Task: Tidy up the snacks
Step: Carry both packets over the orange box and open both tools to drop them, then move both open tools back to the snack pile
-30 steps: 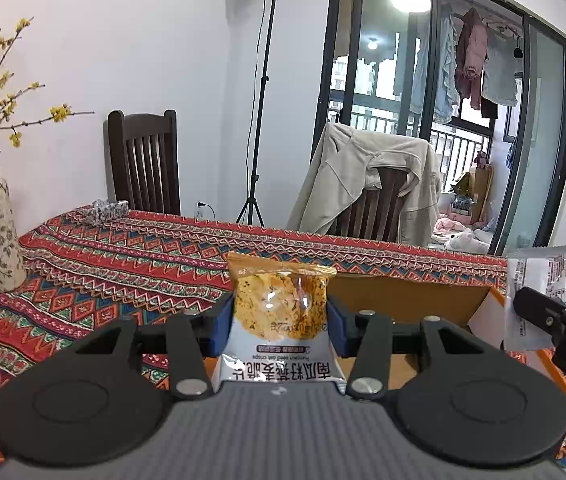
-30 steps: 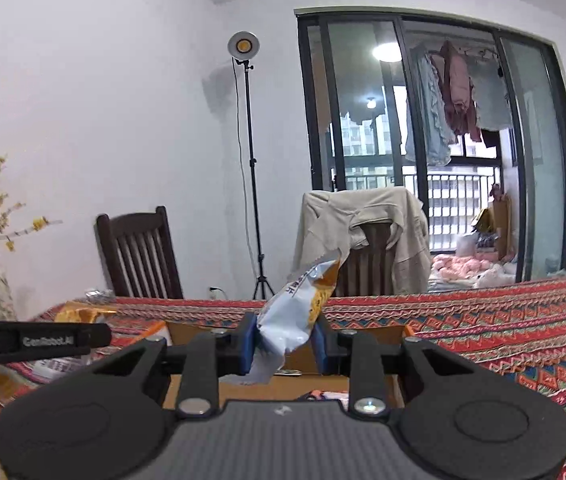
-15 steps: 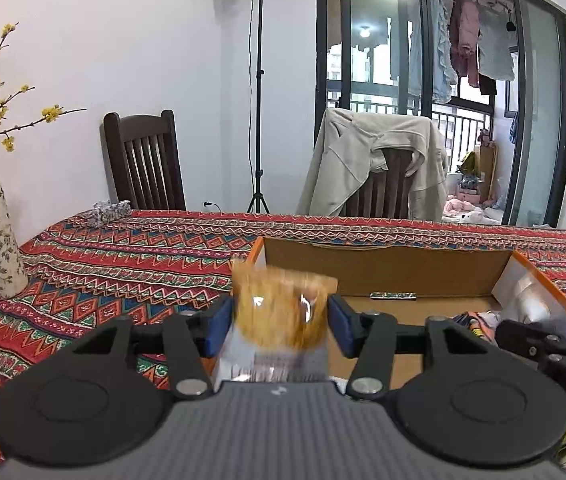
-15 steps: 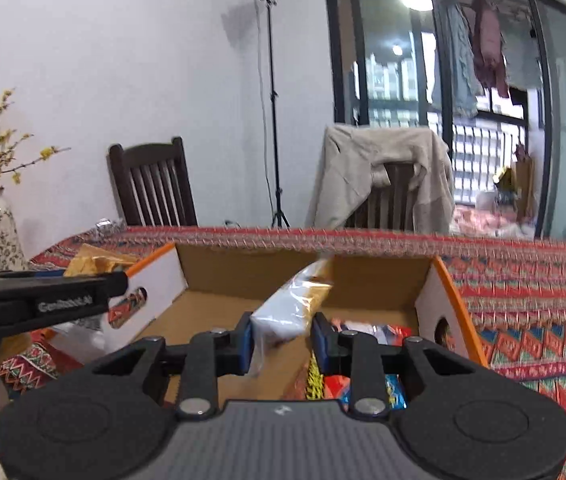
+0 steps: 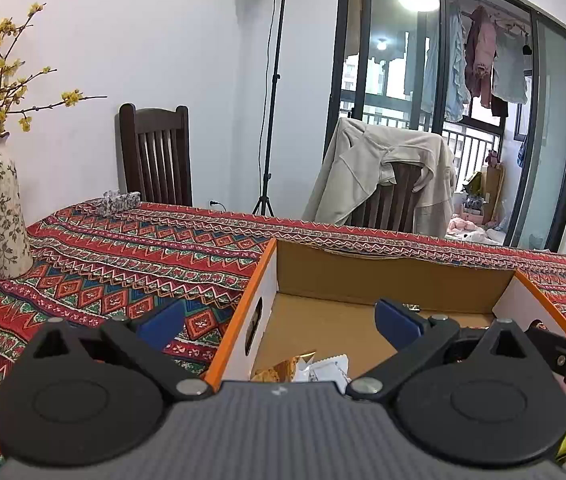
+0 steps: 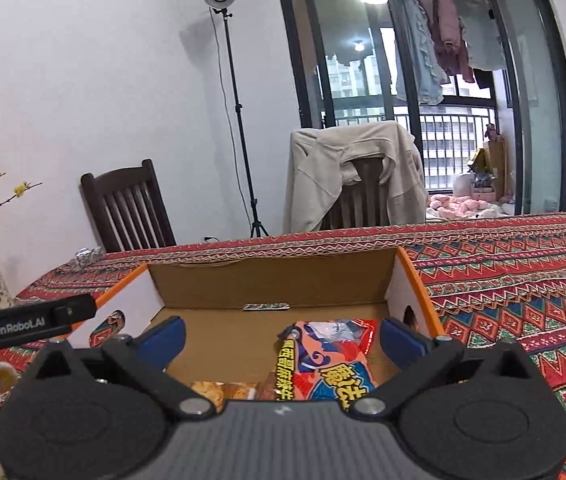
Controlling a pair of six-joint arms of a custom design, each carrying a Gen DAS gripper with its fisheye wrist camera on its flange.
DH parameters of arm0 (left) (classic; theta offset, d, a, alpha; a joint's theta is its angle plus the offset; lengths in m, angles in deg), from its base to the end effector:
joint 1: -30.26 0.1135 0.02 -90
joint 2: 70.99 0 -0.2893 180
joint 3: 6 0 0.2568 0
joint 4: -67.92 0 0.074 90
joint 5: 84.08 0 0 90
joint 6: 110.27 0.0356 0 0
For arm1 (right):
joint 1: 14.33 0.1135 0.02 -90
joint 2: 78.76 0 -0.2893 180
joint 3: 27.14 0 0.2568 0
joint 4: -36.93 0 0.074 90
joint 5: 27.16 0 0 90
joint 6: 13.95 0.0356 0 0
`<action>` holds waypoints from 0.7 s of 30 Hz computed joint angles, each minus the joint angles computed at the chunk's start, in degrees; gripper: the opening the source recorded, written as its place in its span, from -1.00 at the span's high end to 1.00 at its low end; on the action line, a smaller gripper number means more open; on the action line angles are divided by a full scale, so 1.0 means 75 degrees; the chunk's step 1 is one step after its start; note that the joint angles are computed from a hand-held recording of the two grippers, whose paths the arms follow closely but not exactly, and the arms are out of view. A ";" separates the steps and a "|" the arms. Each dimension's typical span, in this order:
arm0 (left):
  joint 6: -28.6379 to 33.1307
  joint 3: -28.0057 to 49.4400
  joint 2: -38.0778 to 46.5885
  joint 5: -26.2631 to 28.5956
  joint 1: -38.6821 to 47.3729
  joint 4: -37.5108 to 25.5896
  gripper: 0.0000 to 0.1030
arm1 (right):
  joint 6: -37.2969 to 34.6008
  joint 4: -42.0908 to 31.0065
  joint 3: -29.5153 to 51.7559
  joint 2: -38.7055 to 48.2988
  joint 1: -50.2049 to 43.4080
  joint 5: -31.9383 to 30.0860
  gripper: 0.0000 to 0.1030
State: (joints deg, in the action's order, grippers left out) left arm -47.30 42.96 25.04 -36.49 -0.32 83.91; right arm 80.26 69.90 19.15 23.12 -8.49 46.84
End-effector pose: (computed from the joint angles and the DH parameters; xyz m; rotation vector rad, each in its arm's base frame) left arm 0.2801 -0.1376 0.1614 -0.3608 1.9307 0.1301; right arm 0.3219 0.0428 0.1431 -0.2116 1.9583 0.3891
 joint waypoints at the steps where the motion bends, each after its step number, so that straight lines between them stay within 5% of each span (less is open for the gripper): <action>1: 0.0007 0.0018 -0.0009 0.0008 0.0007 -0.0030 -1.00 | 0.0014 0.0009 -0.0002 -0.0008 -0.0012 0.0007 -1.00; 21: -0.0214 -0.0055 -0.1646 -0.0742 -0.0984 -0.1651 -1.00 | -0.0036 0.0061 -0.0924 -0.1745 -0.0441 -0.0333 -1.00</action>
